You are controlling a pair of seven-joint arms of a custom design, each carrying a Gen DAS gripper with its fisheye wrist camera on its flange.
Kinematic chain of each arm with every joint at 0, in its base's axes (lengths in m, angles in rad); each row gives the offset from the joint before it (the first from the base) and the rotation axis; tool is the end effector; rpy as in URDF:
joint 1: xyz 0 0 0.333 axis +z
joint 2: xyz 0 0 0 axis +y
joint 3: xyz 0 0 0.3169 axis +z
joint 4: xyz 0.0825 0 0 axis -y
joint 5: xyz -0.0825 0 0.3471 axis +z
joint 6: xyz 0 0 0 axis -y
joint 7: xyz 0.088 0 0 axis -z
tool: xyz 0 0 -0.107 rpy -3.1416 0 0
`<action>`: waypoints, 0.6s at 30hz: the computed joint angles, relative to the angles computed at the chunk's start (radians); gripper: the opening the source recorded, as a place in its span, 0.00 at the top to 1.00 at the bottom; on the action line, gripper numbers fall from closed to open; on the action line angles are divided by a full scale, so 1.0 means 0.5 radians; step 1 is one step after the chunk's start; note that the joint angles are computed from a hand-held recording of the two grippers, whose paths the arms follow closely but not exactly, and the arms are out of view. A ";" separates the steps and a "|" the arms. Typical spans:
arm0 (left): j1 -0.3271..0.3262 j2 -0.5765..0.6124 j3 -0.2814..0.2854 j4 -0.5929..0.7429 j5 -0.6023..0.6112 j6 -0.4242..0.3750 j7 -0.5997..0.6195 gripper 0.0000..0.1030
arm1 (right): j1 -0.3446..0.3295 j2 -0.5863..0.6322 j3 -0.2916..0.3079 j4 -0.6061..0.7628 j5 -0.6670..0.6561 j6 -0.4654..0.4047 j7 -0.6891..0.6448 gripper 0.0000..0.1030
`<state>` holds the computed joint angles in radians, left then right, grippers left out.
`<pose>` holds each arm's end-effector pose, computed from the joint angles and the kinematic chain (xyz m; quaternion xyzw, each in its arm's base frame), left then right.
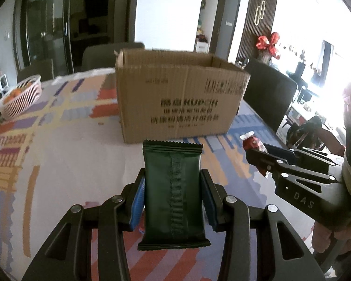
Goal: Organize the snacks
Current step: 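Carry both held snacks up and over into the box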
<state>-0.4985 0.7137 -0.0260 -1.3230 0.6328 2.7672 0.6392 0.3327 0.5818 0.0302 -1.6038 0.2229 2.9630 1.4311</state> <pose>0.6398 -0.3924 0.4085 -0.6205 0.6764 -0.3286 0.2225 0.6716 0.2340 0.4036 -0.7404 0.5531 -0.1827 0.3354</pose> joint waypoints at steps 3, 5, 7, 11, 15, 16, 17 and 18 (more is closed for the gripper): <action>-0.030 0.001 0.045 0.056 0.047 -0.006 -0.024 0.58 | -0.009 -0.014 0.016 0.004 0.008 0.053 -0.022 0.77; -0.034 0.006 0.058 0.097 0.069 -0.015 -0.027 0.58 | -0.016 -0.015 0.028 0.019 0.017 0.072 -0.038 0.77; -0.038 0.023 0.073 0.165 0.089 -0.037 -0.031 0.58 | -0.031 -0.005 0.047 0.059 0.034 0.083 -0.055 0.77; -0.030 0.071 0.082 0.310 0.105 -0.079 -0.007 0.58 | -0.037 0.025 0.056 0.155 0.052 0.102 -0.078 0.77; -0.011 0.147 0.073 0.503 0.081 -0.137 0.089 0.58 | -0.046 0.079 0.066 0.284 0.068 0.115 -0.095 0.77; -0.011 0.170 0.079 0.552 0.077 -0.149 0.107 0.58 | -0.052 0.095 0.075 0.322 0.075 0.117 -0.100 0.77; -0.010 0.198 0.079 0.611 0.067 -0.170 0.137 0.58 | -0.052 0.111 0.076 0.361 0.078 0.116 -0.102 0.77; -0.006 0.239 0.075 0.694 0.049 -0.203 0.181 0.58 | -0.047 0.126 0.072 0.399 0.077 0.115 -0.102 0.77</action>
